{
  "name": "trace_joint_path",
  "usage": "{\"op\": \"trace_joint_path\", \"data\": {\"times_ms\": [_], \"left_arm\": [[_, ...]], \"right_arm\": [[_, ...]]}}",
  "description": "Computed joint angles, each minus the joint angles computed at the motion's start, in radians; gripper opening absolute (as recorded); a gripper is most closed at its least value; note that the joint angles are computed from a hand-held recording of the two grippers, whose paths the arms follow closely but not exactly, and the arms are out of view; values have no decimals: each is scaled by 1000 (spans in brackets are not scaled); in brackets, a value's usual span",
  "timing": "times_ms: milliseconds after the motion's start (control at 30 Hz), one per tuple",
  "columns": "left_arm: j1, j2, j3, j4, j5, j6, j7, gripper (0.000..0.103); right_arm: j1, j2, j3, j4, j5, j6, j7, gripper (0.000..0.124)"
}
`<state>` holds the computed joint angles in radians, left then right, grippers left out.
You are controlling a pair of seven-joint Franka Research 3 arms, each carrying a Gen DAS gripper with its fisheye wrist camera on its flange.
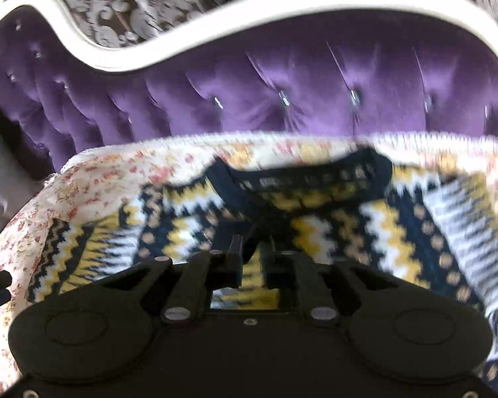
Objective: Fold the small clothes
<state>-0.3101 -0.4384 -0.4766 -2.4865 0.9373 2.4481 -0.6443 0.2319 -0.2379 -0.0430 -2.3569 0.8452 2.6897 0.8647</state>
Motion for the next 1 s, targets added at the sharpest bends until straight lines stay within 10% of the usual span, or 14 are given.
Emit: {"op": "trace_joint_path", "data": {"times_ms": [167, 367, 433, 533, 800, 1000], "left_arm": [[0, 14, 4, 7, 2, 4, 10, 66], [-1, 31, 9, 16, 8, 8, 24, 66], [-3, 37, 11, 19, 8, 5, 33, 66], [-6, 39, 13, 20, 1, -6, 39, 66], [-25, 45, -2, 42, -5, -113, 40, 66], [-37, 65, 11, 58, 7, -106, 51, 66]], "right_arm": [[-2, 32, -27, 17, 148, -22, -15, 72], [-20, 71, -10, 42, 191, -43, -20, 72], [-22, 76, -7, 44, 213, -42, -47, 66], [-31, 91, 8, 62, 167, -53, -35, 14], [-7, -60, -42, 116, 317, -174, -272, 13], [-66, -101, -76, 153, 261, -89, -284, 13]]}}
